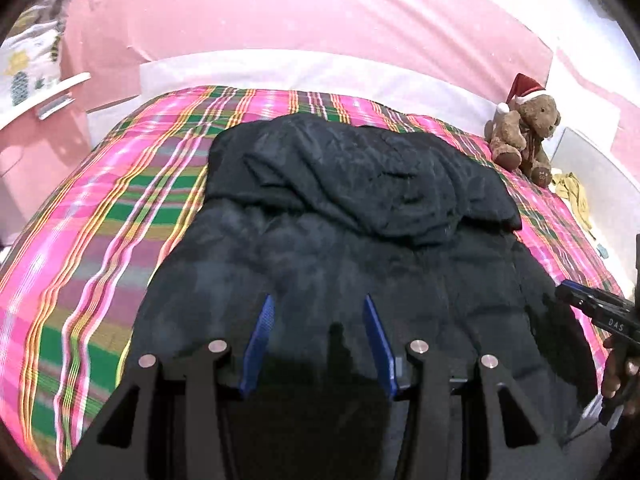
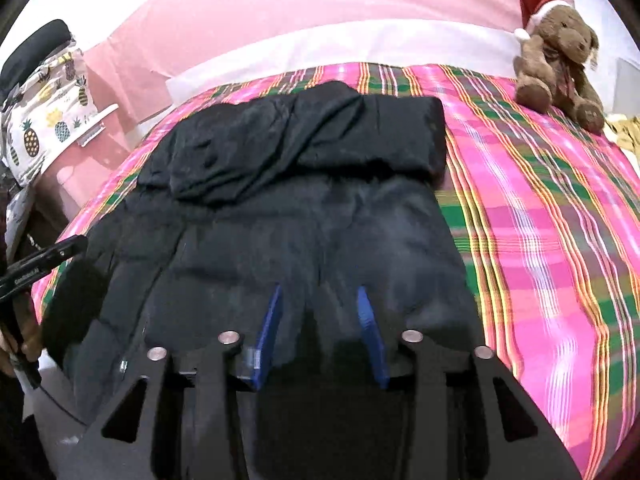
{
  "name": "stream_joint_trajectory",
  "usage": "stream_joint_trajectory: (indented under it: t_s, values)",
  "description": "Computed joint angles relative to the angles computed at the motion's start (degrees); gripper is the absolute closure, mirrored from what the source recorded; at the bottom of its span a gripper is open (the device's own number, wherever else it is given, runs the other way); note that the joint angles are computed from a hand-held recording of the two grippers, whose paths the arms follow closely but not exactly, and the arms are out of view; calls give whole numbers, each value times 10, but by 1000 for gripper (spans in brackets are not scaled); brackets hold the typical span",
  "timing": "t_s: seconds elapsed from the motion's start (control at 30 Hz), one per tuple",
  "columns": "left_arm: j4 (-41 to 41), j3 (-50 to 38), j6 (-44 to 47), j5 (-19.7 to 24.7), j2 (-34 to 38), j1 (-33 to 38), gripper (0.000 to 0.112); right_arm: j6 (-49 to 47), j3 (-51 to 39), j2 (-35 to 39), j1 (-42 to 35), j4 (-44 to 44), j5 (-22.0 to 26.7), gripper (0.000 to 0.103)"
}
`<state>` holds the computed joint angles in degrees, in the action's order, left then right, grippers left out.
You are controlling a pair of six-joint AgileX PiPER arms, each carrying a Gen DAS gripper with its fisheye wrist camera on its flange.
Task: Fold large clothes
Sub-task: 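Open both tools and pull them back from the folded jacket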
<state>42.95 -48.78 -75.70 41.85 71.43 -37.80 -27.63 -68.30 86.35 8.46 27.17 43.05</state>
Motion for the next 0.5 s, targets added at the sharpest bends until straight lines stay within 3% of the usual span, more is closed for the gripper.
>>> stream_joint_trajectory:
  t_s: [0.33, 0.5]
  values:
    - [19, 59, -120, 125, -59, -136, 60, 1, 112, -95, -24, 5, -10, 53]
    - [26, 65, -160, 180, -63, -188, 58, -7, 131, -117, -39, 15, -5, 40]
